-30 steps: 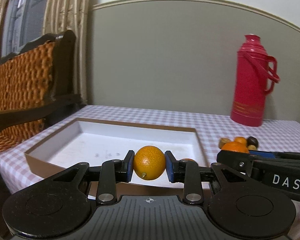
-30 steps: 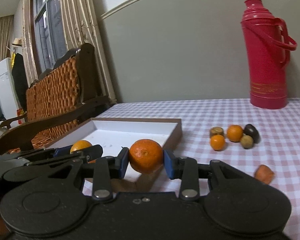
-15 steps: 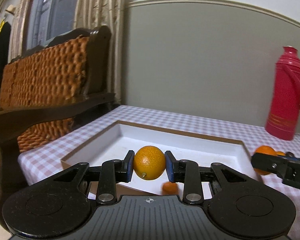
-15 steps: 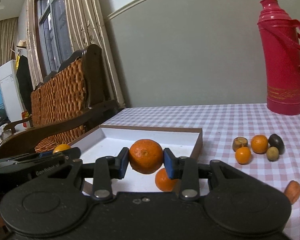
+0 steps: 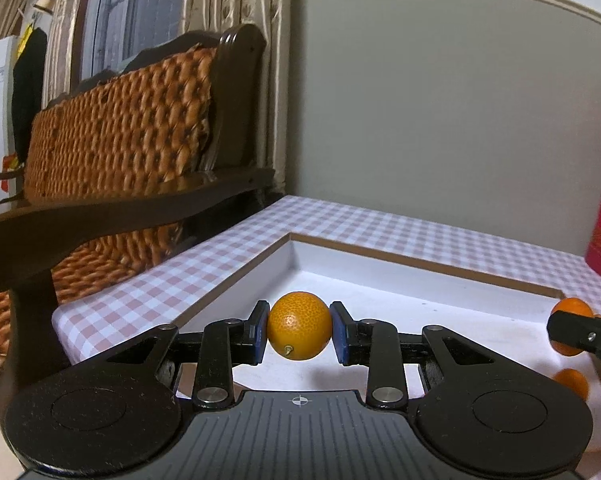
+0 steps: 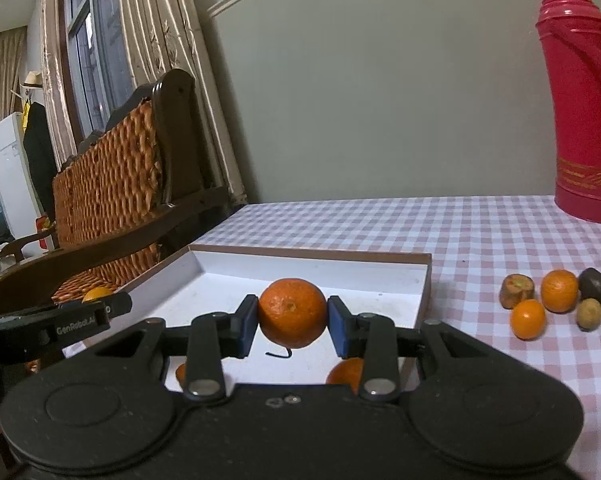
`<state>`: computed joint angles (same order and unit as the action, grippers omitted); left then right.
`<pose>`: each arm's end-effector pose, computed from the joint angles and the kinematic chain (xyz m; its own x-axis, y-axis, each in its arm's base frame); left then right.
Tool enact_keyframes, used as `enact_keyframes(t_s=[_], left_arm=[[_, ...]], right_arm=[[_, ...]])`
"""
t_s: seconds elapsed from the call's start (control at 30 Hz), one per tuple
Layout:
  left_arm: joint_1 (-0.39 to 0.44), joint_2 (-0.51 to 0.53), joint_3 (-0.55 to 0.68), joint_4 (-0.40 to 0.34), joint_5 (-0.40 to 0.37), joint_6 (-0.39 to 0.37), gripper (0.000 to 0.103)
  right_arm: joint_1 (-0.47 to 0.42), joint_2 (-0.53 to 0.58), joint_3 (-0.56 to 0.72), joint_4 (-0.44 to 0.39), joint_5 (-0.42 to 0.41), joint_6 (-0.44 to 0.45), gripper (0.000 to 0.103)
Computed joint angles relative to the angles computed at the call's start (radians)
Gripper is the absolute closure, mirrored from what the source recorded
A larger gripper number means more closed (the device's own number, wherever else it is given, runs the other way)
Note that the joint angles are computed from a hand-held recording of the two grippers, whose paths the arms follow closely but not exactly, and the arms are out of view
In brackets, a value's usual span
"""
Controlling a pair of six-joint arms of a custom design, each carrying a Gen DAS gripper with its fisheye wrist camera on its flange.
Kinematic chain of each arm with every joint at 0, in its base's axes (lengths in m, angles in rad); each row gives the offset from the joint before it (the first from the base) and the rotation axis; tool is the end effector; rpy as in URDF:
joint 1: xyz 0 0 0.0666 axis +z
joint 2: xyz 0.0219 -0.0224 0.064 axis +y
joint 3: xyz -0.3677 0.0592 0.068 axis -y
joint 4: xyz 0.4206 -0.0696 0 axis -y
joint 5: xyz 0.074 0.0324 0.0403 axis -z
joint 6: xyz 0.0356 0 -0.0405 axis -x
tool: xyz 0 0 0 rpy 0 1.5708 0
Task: Organize fruits
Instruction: 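Carry the small orange in the left gripper and mandarin in the right gripper over the box, then open the left gripper over the box while the right gripper releases its mandarin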
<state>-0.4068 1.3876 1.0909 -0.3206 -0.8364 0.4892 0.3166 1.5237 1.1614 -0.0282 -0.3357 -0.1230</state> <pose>0.4729 -0.1754 0.3248 -0.3326 -0.1996 -0.9217 -0.5064 0.8623 -0.0040 0.5336 0.1867 0.3109 -0.4306 -0.0192 -0.9023 -0.5347 0.8109 0.2379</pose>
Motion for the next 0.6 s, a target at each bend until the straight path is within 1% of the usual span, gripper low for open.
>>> enact_keyframes(t_s=[0.1, 0.17, 0.2, 0.23, 0.27, 0.3, 0.33, 0.37, 0.4, 0.43, 0.47, 0.5, 0.57, 0.6], left_arm=[[0.018, 0.02, 0.021, -0.031, 0.017, 0.028, 0.07], [0.027, 0.036, 0.038, -0.066, 0.021, 0.059, 0.07], [0.029, 0.044, 0.048, -0.084, 0.022, 0.071, 0.065], [0.032, 0.049, 0.057, -0.103, 0.036, 0.081, 0.035], [0.032, 0.052, 0.068, -0.134, 0.035, 0.109, 0.011], [0.021, 0.048, 0.065, -0.123, -0.018, 0.127, 0.0], [0.012, 0.039, 0.046, -0.066, -0.062, 0.1, 0.0], [0.002, 0.029, 0.031, -0.009, -0.103, 0.054, 0.0], [-0.004, 0.025, 0.027, 0.016, -0.128, 0.03, 0.0], [-0.01, 0.02, 0.02, 0.041, -0.15, 0.018, 0.0], [-0.014, 0.016, 0.013, 0.061, -0.162, 0.013, 0.0], [-0.017, 0.012, 0.008, 0.074, -0.163, 0.01, 0.0], [-0.02, 0.008, 0.007, 0.078, -0.162, 0.012, 0.0], [-0.022, 0.011, 0.009, 0.076, -0.163, 0.01, 0.0]], right_arm=[[0.004, 0.024, 0.025, -0.011, 0.011, -0.004, 0.074], [0.007, 0.044, 0.049, -0.03, 0.019, 0.003, 0.07], [0.008, 0.05, 0.054, -0.034, 0.028, 0.007, 0.065], [0.007, 0.05, 0.052, -0.022, 0.03, 0.0, 0.041], [0.004, 0.046, 0.04, 0.006, 0.028, -0.011, 0.025], [0.002, 0.036, 0.021, 0.042, 0.041, -0.019, 0.023], [0.0, 0.033, 0.014, 0.06, 0.047, -0.02, 0.023], [-0.006, 0.025, 0.003, 0.079, 0.041, -0.03, 0.022], [-0.014, 0.016, -0.011, 0.106, 0.036, -0.052, 0.021], [-0.021, 0.011, -0.018, 0.122, 0.034, -0.069, 0.017], [-0.027, 0.006, -0.023, 0.133, 0.031, -0.079, 0.013], [-0.032, 0.0, -0.028, 0.143, 0.032, -0.084, 0.013], [-0.041, -0.006, -0.033, 0.158, 0.025, -0.089, 0.009], [-0.044, -0.006, -0.035, 0.166, 0.019, -0.09, 0.008]])
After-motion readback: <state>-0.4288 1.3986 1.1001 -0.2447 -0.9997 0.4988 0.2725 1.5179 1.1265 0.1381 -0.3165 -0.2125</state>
